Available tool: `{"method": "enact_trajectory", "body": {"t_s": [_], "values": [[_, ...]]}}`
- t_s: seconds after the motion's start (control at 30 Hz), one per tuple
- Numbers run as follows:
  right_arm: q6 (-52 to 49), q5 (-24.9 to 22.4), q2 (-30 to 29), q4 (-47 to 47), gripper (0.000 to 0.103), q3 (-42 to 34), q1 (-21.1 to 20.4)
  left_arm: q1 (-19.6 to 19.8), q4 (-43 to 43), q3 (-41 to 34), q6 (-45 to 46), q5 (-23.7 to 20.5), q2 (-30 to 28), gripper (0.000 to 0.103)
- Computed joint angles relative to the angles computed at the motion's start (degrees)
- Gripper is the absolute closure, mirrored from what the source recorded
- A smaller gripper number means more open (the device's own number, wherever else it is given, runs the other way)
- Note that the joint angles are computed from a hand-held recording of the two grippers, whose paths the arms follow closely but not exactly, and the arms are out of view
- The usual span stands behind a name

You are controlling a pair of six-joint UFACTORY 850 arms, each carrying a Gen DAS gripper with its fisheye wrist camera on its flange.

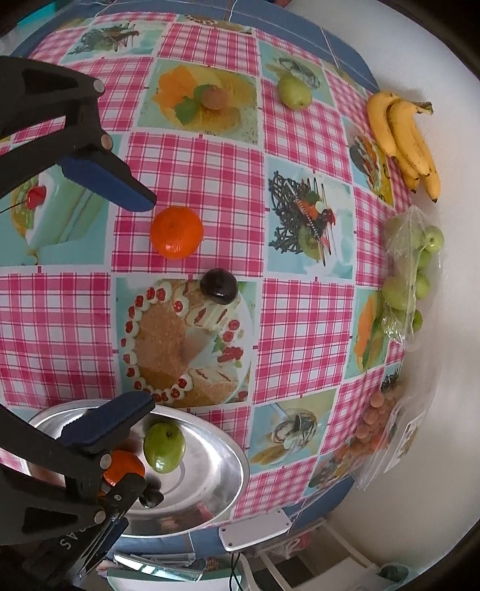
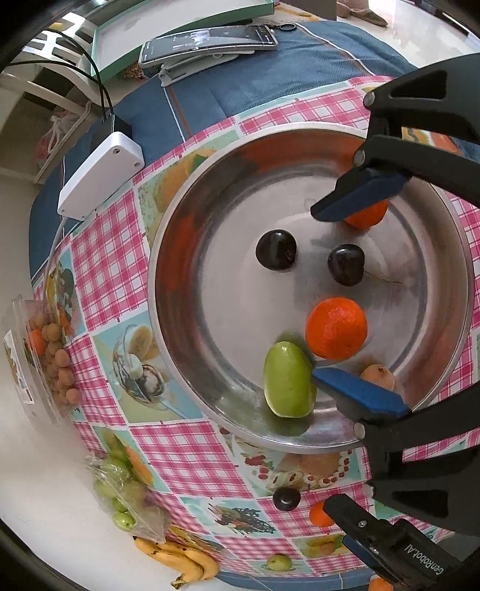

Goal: Organize fruits
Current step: 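Move both grippers back from the bowl toward the orange and kiwi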

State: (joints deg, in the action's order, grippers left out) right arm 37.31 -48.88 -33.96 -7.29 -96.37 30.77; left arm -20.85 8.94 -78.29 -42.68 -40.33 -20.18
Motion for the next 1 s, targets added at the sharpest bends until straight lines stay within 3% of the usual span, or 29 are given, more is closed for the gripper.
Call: {"method": "enact_trajectory", "body": {"t_s": [0.07, 0.1, 0.17, 1.0], "values": [[-0.58, 0.22, -0.02, 0.49, 0.015, 0.09, -0.03, -0.18, 0.99, -0.08, -0.60, -0.25, -0.12, 0.000], [-0.94, 0.14, -0.13, 0.75, 0.006, 0.01, -0.04, -0.24, 1.36, -0.14, -0.77, -0.41, -0.18, 0.000], [-1.28, -0.29, -0.38, 0.62, 0.000, -0.26, 0.05, -0.49, 2.92, -0.25, -1.86, -0.93, -0.33, 0.000], [-2.10, -2.90, -1.49, 0.77, 0.000, -2.20, 0.71, 0.32, 2.65, 0.30, -0.65, -1.13, -0.01, 0.000]]}}
